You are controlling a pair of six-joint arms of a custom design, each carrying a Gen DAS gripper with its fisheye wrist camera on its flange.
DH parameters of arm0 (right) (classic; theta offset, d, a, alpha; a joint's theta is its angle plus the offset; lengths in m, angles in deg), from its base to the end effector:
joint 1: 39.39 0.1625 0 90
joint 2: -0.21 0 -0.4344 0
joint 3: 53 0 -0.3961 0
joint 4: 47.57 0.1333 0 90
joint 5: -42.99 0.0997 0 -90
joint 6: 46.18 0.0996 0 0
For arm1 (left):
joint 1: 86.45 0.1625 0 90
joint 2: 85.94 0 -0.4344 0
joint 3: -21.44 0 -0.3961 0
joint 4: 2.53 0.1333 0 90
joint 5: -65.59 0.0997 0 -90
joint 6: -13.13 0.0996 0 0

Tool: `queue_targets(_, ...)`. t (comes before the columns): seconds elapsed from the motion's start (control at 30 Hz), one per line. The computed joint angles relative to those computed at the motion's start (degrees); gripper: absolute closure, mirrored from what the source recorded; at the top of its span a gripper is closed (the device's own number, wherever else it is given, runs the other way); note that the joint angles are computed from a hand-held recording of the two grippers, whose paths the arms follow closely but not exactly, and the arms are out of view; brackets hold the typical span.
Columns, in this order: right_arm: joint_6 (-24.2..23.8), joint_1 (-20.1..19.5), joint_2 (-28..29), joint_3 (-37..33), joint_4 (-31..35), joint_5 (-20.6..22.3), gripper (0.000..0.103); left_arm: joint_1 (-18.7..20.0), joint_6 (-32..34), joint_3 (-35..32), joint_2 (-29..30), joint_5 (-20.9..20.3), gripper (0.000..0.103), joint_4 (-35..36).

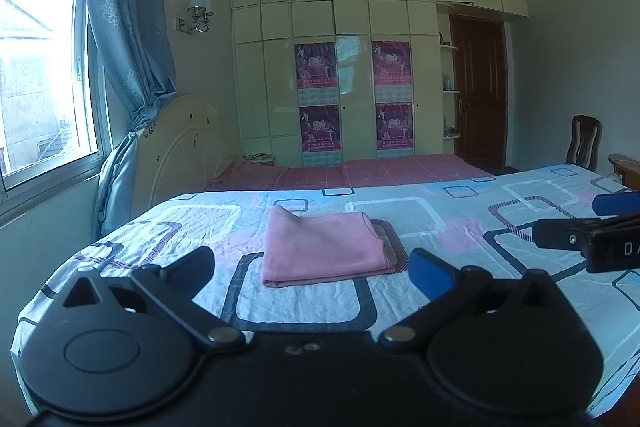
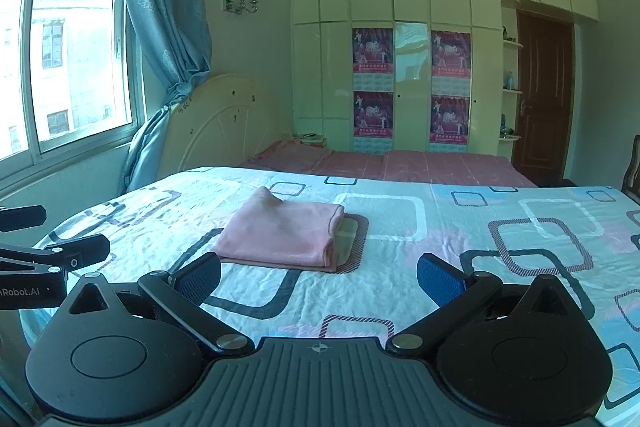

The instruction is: Fold small clothes

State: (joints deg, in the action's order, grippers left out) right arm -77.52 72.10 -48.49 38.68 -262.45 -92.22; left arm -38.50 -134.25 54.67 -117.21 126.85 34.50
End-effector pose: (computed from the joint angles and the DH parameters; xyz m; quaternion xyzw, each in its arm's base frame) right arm 0.3000 -0.5912 0.3076 0.0846 -0.7365 0.5779 0.3412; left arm -0.3827 -0.6948 0.2420 0.4453 0.7600 -0.4341 0.1890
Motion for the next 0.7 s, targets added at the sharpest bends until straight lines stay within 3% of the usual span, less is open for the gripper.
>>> queue_targets(0.7, -0.25, -0.39, -0.47, 0.04, 0.35, 0.52, 0.0, -0.01, 0.1, -0.81, 0.47, -0.09, 0.0, 0.14)
